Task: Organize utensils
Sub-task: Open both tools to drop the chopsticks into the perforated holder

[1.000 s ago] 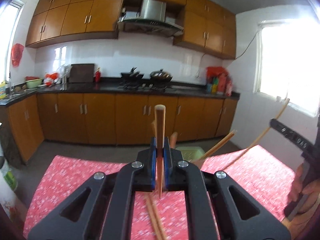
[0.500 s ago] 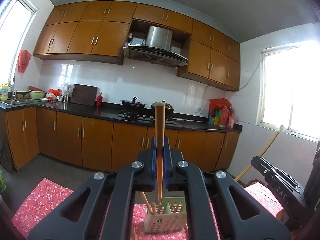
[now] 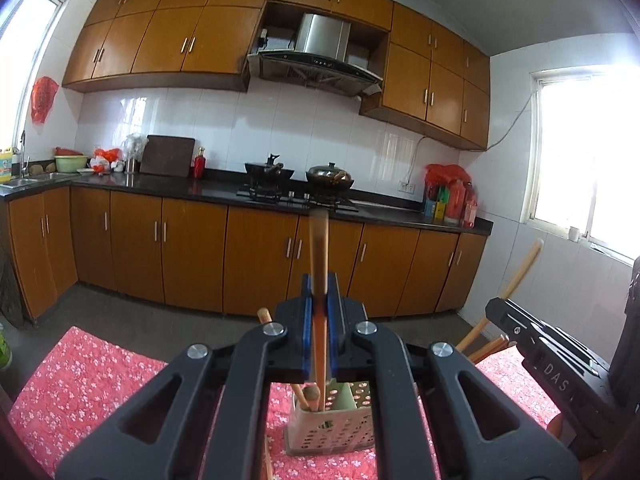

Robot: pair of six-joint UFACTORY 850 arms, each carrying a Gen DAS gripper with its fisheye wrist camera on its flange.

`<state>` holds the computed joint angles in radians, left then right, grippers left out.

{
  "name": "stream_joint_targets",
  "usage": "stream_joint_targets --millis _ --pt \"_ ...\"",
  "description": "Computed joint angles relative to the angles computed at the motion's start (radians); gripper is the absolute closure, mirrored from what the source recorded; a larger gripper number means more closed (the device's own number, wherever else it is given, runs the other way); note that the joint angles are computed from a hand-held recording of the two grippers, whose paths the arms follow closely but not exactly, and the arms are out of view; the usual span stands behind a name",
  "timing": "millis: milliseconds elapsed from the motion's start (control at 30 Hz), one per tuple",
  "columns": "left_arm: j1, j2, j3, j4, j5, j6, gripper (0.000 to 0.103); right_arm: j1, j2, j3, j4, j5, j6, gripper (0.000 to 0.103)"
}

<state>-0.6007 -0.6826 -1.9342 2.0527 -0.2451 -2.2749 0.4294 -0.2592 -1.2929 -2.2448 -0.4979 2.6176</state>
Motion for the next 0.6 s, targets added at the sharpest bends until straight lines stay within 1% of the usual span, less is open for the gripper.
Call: stream_joint_targets --millis 67,100,133,300,400,467,500,533,600 --pt "0.002 0.006 0.008 -0.014 0.005 0.008 0.085 0.003 0.01 0.01 0.017 -0.015 -0.014 0.053" --pt "0.003 0.012 0.016 -0.015 0.003 0.006 0.079 0.008 0.021 0.022 0.014 -0.037 -0.011 0.05" --pt "0.004 0.019 0.024 -0.007 -0.001 -0.003 0.076 0.011 0.033 0.032 0.016 -0.051 -0.017 0.05" --pt "0.011 0.098 0.123 0.046 -0.032 -0.073 0.07 0.022 0.098 0.094 0.054 -0.082 -0.052 0.05" --pt "0.015 0.173 0.235 0.063 -0.073 -0.091 0.065 0.024 0.15 0.16 0.117 -0.095 -0.089 0.05" --pt "0.022 0.219 0.319 0.06 -0.093 -0.092 0.063 0.024 0.169 0.2 0.197 -0.094 -0.152 0.05" --pt "0.026 0.237 0.359 0.044 -0.101 -0.08 0.062 0.021 0.17 0.211 0.239 -0.086 -0.187 0.05" --pt "0.031 0.25 0.396 0.018 -0.102 -0.06 0.062 0.013 0.165 0.222 0.315 -0.058 -0.251 0.05" --pt "0.042 0.255 0.436 -0.075 -0.086 0.028 0.062 -0.007 0.146 0.239 0.438 0.021 -0.347 0.05"
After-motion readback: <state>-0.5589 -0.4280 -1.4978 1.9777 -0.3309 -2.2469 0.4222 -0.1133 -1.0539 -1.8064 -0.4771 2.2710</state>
